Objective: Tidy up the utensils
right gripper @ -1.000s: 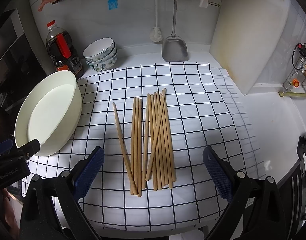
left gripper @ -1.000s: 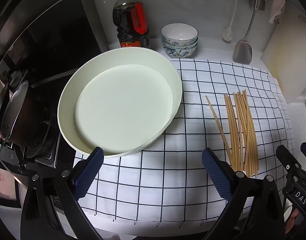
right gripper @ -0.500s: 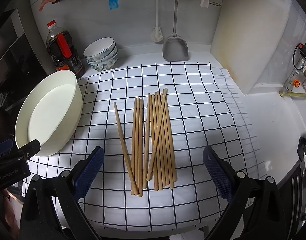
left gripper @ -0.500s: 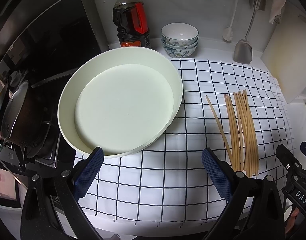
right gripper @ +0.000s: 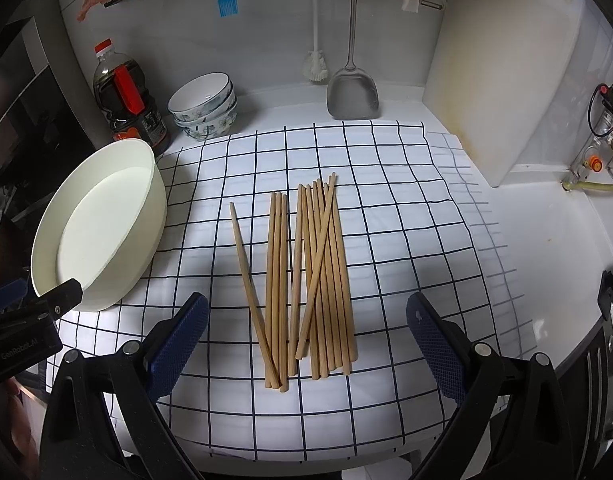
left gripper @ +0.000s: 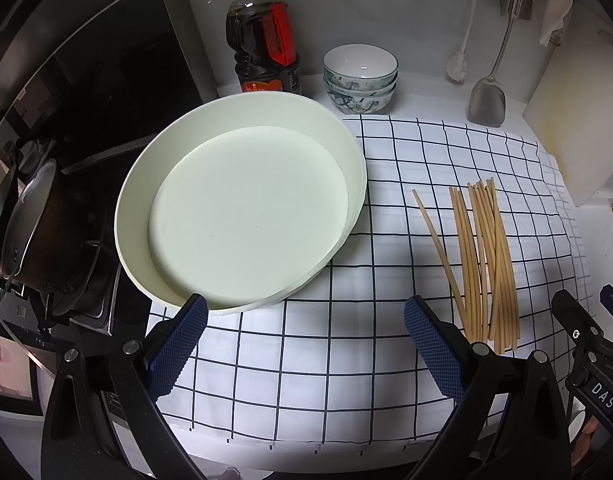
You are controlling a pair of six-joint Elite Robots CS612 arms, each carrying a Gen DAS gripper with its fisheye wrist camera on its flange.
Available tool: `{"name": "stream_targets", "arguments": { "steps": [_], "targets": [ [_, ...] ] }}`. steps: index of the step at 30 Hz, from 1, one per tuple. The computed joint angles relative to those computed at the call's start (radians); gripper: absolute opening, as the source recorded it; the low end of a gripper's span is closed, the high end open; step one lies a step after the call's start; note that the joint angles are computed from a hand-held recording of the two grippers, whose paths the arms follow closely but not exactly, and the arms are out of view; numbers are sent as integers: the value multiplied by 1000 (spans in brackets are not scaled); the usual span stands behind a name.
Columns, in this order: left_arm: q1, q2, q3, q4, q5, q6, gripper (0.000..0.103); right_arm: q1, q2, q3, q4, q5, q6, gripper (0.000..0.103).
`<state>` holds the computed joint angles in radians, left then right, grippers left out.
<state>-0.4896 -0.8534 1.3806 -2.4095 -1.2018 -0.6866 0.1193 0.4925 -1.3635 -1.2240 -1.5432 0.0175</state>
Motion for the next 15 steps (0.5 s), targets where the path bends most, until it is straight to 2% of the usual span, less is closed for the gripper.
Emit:
{"name": "stream_targets", "arguments": {
  "steps": [15],
  "targets": [
    [0, 0, -1, 0, -1, 0, 97, -1, 2, -3, 1, 9, 5, 95]
  ]
}}
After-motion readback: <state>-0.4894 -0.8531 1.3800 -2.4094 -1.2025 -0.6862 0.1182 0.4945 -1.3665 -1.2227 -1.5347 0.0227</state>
